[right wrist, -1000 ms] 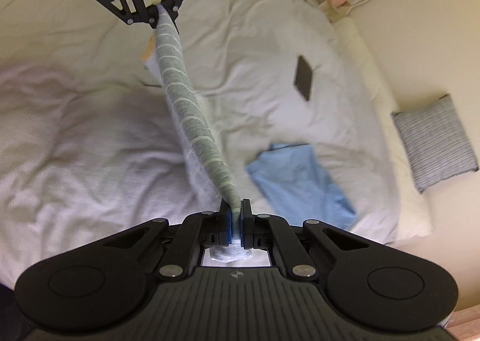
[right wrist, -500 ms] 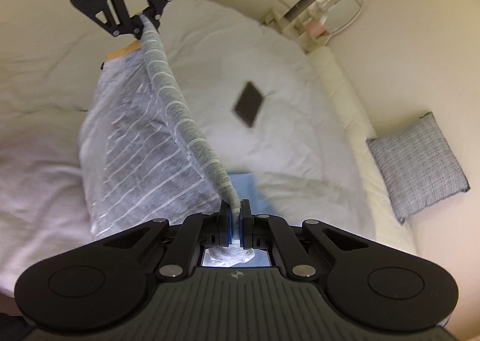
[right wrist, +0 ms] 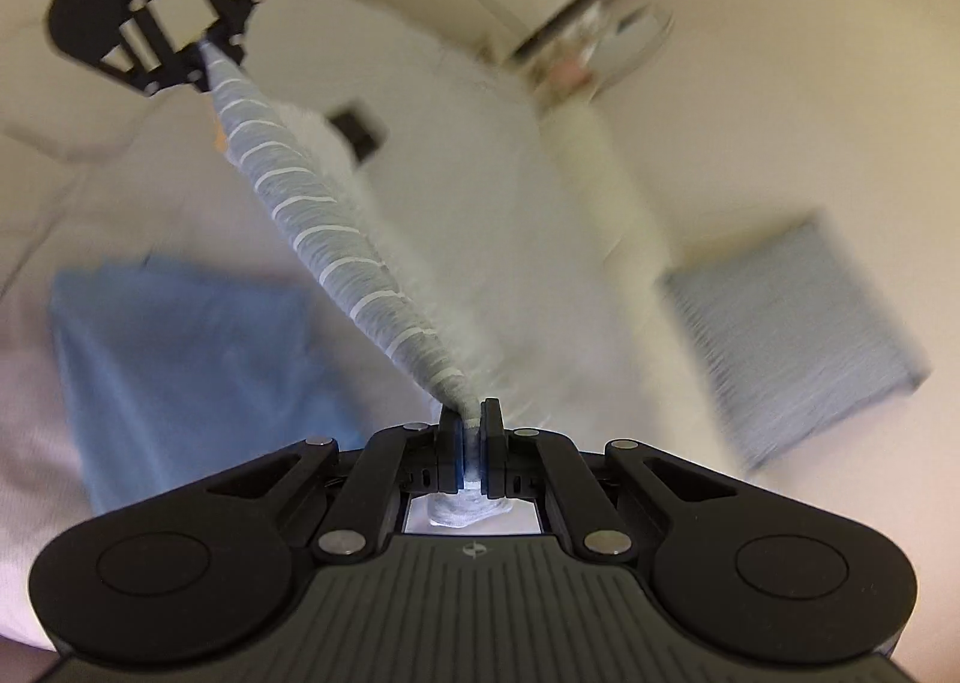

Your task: Fold clothes

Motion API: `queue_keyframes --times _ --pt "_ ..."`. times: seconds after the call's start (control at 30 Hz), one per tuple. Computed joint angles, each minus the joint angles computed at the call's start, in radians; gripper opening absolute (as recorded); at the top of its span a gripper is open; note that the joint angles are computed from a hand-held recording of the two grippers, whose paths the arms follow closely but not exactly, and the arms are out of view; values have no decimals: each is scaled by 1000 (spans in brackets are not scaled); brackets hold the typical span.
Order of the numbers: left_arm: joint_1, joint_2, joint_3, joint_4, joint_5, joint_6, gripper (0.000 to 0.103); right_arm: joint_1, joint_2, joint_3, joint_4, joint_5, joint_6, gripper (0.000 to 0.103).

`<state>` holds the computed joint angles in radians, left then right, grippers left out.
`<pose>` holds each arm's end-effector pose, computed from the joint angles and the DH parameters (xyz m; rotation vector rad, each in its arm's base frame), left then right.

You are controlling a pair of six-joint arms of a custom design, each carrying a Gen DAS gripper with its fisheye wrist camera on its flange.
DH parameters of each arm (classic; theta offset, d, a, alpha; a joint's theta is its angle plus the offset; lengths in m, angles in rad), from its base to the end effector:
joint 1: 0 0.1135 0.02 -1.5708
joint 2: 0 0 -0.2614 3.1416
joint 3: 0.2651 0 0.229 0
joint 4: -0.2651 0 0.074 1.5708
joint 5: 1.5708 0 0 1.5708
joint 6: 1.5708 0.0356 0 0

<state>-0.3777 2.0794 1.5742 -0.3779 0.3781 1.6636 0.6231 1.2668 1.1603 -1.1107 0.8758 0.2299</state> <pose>0.4020 -0.1736 0.2046 2.1063 1.1012 0.1460 0.1795 0.0953 0.3083 -0.2658 2.3390 -0.8266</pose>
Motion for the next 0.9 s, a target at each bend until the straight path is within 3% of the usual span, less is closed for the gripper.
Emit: queue_keyframes --times 0.13,0.23,0.33,0.43,0.57,0.73,0.8,0.9 --pt "17 15 -221 258 16 14 7 21 15 -342 256 -107 58 1" --pt "35 -10 -295 347 65 19 15 88 56 -446 320 -109 135 2" --pt "49 -18 -320 376 97 27 15 165 96 -493 325 -86 177 6" --pt "50 -8 -283 335 104 28 6 162 79 -519 340 -86 168 4" --pt "75 -55 -305 330 157 40 5 52 40 -469 337 -110 79 1" --pt "106 -56 -338 335 191 121 5 191 56 -316 78 -65 294 1" --pt "108 -23 -339 351 185 167 5 231 91 -307 66 -85 341 1" --pt "107 -19 -355 394 183 140 11 220 140 -347 144 -125 303 1"
